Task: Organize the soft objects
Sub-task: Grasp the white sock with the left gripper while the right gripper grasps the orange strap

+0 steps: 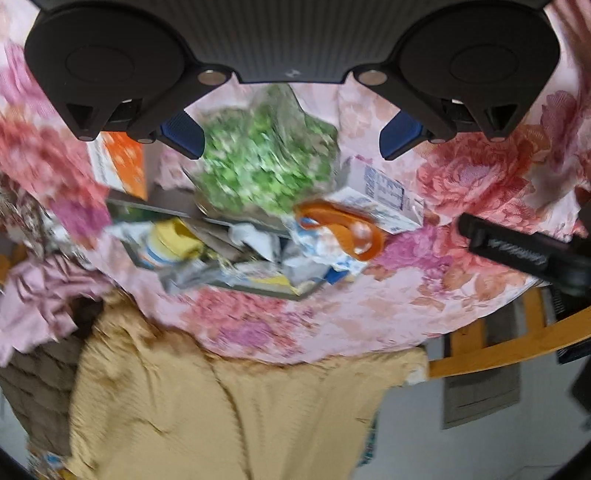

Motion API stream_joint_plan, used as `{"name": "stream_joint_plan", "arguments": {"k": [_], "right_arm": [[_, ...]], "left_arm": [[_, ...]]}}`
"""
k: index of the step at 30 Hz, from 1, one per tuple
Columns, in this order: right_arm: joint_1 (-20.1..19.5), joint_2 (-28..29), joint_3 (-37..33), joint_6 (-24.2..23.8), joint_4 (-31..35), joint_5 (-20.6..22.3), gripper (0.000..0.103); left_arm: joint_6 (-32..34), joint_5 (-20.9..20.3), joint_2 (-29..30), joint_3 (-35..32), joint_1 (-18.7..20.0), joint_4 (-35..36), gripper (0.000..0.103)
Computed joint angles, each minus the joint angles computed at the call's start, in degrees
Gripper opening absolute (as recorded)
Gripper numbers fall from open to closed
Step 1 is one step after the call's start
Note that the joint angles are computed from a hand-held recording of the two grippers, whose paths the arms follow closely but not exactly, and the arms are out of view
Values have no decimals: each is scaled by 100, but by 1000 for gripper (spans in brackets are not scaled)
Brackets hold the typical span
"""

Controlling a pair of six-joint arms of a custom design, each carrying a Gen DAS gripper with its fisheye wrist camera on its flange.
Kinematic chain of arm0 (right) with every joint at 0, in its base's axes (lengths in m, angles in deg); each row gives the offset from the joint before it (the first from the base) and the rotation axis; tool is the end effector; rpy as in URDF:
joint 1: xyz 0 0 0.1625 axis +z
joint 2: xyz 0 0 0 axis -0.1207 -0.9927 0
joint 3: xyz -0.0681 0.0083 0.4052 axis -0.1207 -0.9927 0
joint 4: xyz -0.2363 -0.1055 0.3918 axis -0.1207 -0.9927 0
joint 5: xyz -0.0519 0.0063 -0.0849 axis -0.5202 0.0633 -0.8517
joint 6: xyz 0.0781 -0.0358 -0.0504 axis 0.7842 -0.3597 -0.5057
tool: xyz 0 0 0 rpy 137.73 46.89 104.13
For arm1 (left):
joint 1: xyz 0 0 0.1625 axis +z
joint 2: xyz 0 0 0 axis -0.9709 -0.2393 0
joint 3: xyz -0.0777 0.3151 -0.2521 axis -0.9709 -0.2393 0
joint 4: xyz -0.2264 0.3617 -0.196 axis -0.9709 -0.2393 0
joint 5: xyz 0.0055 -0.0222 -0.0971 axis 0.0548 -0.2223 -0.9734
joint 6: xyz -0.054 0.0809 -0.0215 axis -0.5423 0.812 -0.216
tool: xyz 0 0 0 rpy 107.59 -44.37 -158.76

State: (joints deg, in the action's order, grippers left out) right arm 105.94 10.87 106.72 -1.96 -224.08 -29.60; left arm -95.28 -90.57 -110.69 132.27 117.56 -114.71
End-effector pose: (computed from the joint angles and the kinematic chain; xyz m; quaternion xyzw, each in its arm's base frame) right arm 0.1896 -0.5032 0.1792 0.4060 -0.8116 0.3374 0.2504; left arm -0.2387 -0.5130 0.1728 0.0120 0.8173 -0.4010 0.4136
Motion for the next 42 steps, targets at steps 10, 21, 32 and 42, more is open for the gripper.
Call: {"name": "stream_joint_plan", "arguments": {"k": [10,21,32,42], "right_arm": [[-64,699,-322,-716,-589,256,103],[-103,1061,-498,-980,-848,639,103],[38,1703,-1014,-1529,-1092,579,103],[141,2079,-1436,-1519,-988,312,102]], "left_arm": [[1931,-130,594,-263,528,-2474,102],[2952,-605,927,-506,834,-4107,102],[4539,-1827,1547,-891,1350,-6561,99],[4981,-3349,1673,-1102,1817,-6854,83]]}}
